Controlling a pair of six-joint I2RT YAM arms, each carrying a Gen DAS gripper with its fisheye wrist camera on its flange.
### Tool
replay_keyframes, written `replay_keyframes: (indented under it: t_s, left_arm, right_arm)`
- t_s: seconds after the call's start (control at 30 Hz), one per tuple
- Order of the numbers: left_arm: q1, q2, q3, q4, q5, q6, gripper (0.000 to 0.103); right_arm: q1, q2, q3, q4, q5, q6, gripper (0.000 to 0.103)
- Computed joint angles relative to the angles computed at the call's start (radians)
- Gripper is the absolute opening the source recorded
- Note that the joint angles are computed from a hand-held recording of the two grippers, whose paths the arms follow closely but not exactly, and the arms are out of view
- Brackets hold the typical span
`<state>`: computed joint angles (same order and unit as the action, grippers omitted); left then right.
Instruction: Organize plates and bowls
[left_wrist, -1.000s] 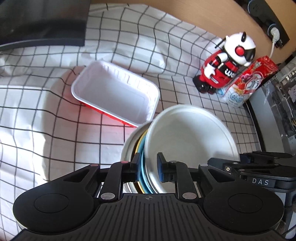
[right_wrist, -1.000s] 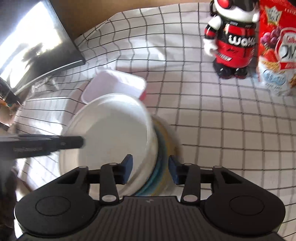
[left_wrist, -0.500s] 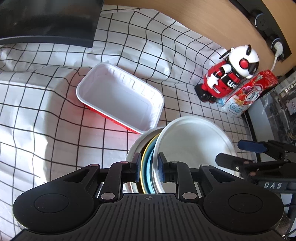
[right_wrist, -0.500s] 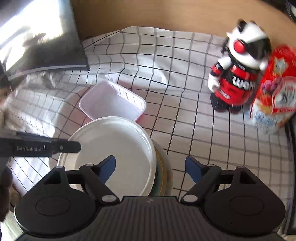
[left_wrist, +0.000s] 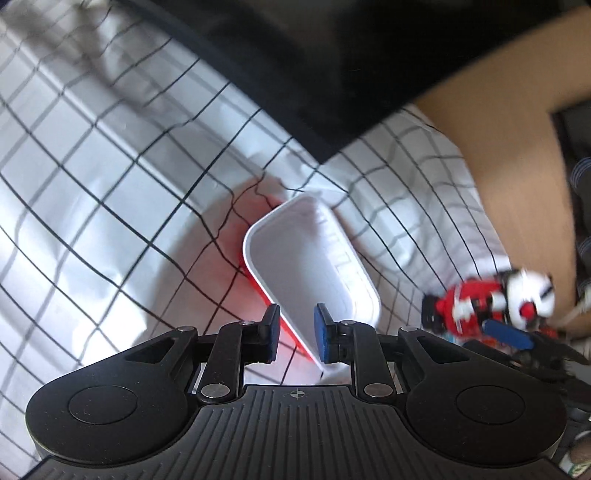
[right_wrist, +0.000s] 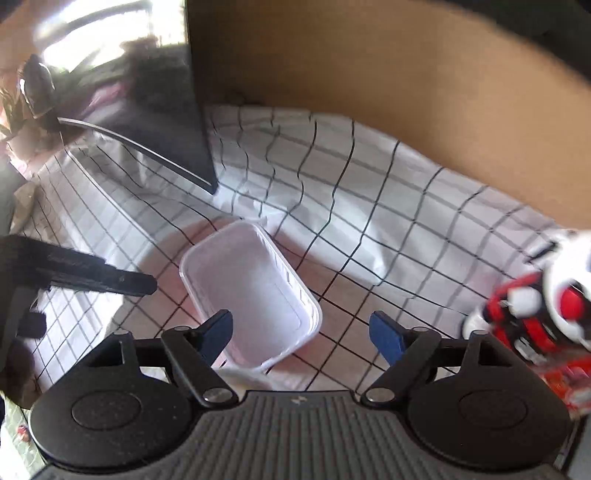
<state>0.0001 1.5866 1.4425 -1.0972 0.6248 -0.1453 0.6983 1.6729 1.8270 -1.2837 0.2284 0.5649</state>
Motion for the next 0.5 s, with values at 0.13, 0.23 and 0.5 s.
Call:
replay_keyframes:
  t_s: [0.13, 0.23, 0.5]
  left_arm:
    - [-0.056, 0.072, 0.016, 0.041, -0.021, -0.040, 0.023]
    - [-0.088, 0.102, 0.007, 0.054, -0.062, -0.036, 0.023]
    - [-0.147, 0.176, -0.011, 0.112, -0.129, -0.049, 0.023]
  right_arm:
    - [-0.113, 0.085, -0.041, 0.114, -0.130, -0.097, 0.057]
    - [-0.153, 0.129, -0.093, 0.205, -0.190, -0.129, 0.057]
    - [-0.211, 0.231, -0.135, 0.311, -0.301, -0.118, 0.034]
